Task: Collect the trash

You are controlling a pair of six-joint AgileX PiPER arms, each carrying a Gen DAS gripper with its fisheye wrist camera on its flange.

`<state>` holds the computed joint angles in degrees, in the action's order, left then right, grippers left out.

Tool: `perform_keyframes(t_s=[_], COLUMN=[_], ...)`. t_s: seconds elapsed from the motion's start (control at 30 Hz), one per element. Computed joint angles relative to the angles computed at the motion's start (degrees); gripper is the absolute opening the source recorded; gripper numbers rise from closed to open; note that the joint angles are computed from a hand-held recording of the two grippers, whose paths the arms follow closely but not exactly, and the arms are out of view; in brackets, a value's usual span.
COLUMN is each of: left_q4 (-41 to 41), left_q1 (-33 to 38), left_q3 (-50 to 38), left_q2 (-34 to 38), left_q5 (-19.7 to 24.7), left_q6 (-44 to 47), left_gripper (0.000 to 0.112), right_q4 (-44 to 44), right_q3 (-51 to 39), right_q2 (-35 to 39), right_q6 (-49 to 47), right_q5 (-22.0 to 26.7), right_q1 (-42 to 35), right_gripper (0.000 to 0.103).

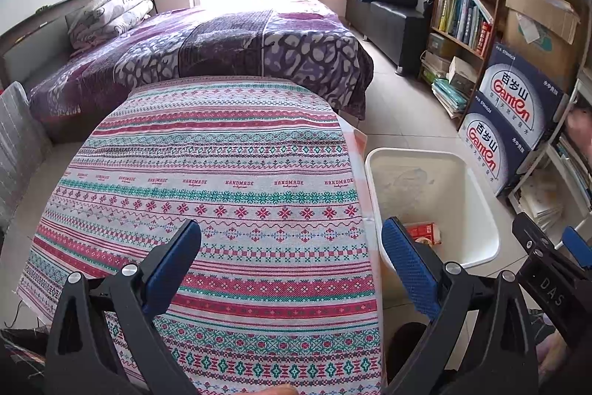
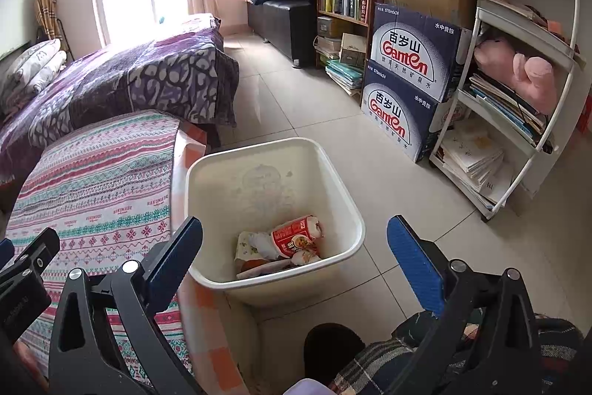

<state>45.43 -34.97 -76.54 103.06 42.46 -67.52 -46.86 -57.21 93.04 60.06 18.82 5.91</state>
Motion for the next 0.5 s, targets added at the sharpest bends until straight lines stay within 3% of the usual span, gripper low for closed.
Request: perform_keyframes(t_s=[0.5], left_q4=[-0.80], left_q1=[0.44], left_q3=[-0.25], left_q2=[0.34], left_q5=[0.06], left_q6=[0.59], left_gripper=[0.095], right_q4=[3.19], right_q3=[-0.60], right_q2=[0.57], right_q6=[-3.29], right_q5=[0.20], right_q1=[-0.23], right_gripper=[0.096])
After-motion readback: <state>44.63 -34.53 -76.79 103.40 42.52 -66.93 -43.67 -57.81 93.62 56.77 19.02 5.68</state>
